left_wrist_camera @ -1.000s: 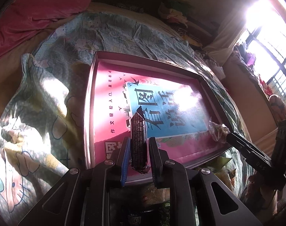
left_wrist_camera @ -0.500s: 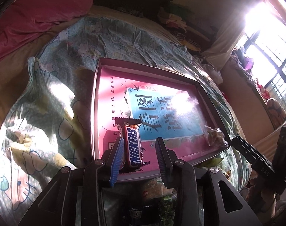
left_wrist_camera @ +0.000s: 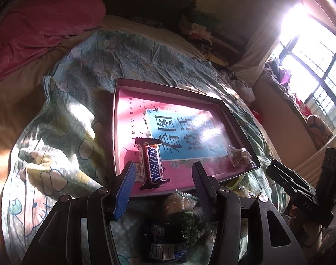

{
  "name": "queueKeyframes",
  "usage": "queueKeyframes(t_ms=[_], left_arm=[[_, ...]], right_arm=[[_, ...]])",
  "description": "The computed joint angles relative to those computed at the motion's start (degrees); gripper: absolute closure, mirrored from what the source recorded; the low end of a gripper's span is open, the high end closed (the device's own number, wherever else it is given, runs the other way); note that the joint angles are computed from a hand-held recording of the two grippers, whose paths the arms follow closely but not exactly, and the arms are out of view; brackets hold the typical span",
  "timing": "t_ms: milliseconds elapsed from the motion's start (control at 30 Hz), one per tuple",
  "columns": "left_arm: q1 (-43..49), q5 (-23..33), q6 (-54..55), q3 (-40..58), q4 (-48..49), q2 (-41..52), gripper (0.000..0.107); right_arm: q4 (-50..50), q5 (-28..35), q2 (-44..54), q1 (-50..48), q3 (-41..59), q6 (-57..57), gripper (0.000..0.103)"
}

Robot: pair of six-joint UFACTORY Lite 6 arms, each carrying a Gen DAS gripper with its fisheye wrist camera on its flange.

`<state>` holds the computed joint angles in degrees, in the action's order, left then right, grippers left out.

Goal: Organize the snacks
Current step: 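Lower the Snickers into the pink box and open the left tool while the right tool releases its bag, then move the left tool to the green pea snack bag while the right tool reaches the clear pastry bag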

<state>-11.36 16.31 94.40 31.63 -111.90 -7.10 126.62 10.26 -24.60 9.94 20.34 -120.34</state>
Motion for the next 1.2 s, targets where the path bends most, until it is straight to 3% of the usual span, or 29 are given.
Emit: queueKeyframes(t_ms=[733,1067,1200], left_arm=[[-7.0,-4.6,-13.4,-5.3,11.9,-7.3,0.052],[-9.4,-2.8,-20.8,-5.5,17.0,-4.6,0.052],[-11.4,-3.7,-22.6,-5.7,17.9,-3.9,0.052]], right_arm=[[-10.4,-4.5,-7.9,7.6,-5.0,12.3,0.037],[-10.5,-5.3,-7.4,10.3,-6.0,13.1,0.037],[-3.2,-5.9,-6.7,11.7,-6.2,6.1,0.037]])
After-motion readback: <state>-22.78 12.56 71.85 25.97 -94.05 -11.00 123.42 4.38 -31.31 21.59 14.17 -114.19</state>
